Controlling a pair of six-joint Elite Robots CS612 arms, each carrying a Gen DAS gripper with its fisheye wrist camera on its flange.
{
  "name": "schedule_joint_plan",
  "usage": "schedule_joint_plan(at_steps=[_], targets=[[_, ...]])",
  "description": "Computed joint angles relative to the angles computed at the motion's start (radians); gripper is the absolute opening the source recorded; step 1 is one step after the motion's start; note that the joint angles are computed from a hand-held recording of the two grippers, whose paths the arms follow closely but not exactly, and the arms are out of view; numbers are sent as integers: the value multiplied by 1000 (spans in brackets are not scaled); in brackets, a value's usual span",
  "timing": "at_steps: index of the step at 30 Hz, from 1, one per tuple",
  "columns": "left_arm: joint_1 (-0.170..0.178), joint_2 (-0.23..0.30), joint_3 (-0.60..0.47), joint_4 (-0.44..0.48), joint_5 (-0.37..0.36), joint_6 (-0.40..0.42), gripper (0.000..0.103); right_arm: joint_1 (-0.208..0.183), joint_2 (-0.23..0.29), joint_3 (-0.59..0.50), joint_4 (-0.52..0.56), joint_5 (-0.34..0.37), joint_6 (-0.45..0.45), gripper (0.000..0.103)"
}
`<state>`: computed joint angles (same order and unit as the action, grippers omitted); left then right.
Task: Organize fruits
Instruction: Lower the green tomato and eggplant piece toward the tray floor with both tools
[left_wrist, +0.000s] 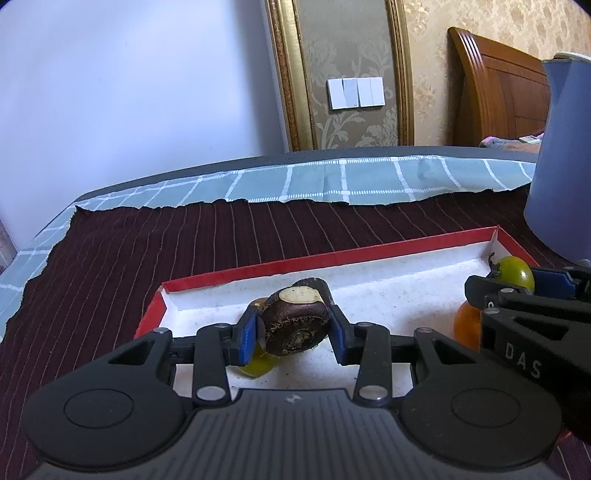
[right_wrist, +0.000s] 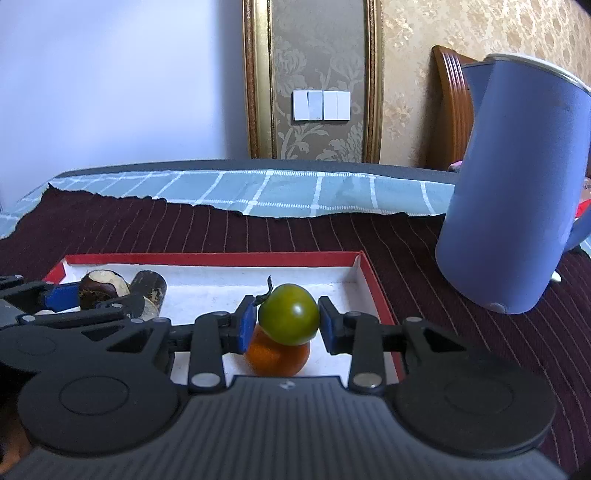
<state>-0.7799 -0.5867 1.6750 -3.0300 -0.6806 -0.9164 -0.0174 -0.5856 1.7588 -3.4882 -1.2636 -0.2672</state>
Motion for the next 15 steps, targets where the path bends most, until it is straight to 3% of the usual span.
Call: schedule_joint_plan(at_steps=[15], targets=[[6,6,-13,-6,-5,20,39,15,6,-32,45,-44,-17,34]])
